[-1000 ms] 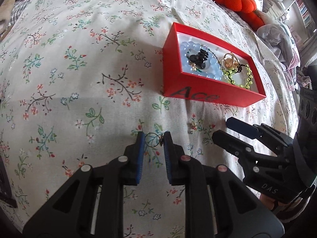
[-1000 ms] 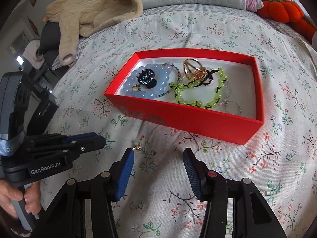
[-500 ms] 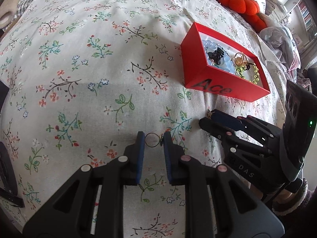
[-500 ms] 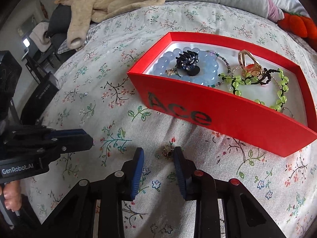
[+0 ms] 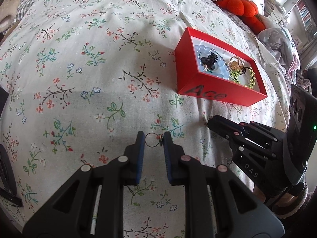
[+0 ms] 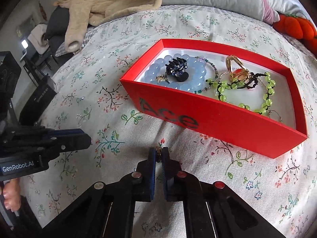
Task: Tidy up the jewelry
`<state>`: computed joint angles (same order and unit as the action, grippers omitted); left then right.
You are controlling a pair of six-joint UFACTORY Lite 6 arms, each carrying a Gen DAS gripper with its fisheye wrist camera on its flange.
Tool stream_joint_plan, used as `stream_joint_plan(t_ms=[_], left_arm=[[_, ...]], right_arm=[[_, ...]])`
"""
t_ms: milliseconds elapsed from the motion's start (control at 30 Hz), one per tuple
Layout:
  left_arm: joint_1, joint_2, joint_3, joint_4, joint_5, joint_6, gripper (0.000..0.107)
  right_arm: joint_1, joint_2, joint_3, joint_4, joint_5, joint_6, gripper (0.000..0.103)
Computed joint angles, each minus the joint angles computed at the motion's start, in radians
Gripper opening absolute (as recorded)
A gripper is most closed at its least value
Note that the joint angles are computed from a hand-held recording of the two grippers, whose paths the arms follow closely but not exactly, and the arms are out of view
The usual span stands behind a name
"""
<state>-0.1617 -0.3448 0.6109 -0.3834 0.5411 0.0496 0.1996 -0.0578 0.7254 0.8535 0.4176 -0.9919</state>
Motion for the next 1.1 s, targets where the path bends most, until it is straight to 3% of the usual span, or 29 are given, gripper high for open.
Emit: stream_joint_plan(t_ms=[300,500,667,733,1100], left_arm=[[-0.051,0.051,0.068,0.02,-0.03,-0.086,0.021],[-0.076,0.069,0.089,0.033,-0.04,-0.133,0.021],[-0.087,0.081,0.087,0.052,-0.046,-0.144,0.021],[-0.081,0.082,0.078,0.045,-0.046,-0.129,0.021],[-0.028,0.098,0.055,0.006,-0.046,-0.044,0.021]], right_arm=[[-0.174,-0.075,0.036,0.015,0.172,-0.05,0.006],[-0.204,-0.096,0.037,0.028,0.217,-0.063,0.007],[-0.105,-0.053,0.016,-0.041,0.147,0.0,0.033],[-0.08,-0.05,-0.004,-0.045,0.119,-0.005,0.054],[0.023,-0.04,-0.059,-0.011,-0.076,-0.066,0.054]])
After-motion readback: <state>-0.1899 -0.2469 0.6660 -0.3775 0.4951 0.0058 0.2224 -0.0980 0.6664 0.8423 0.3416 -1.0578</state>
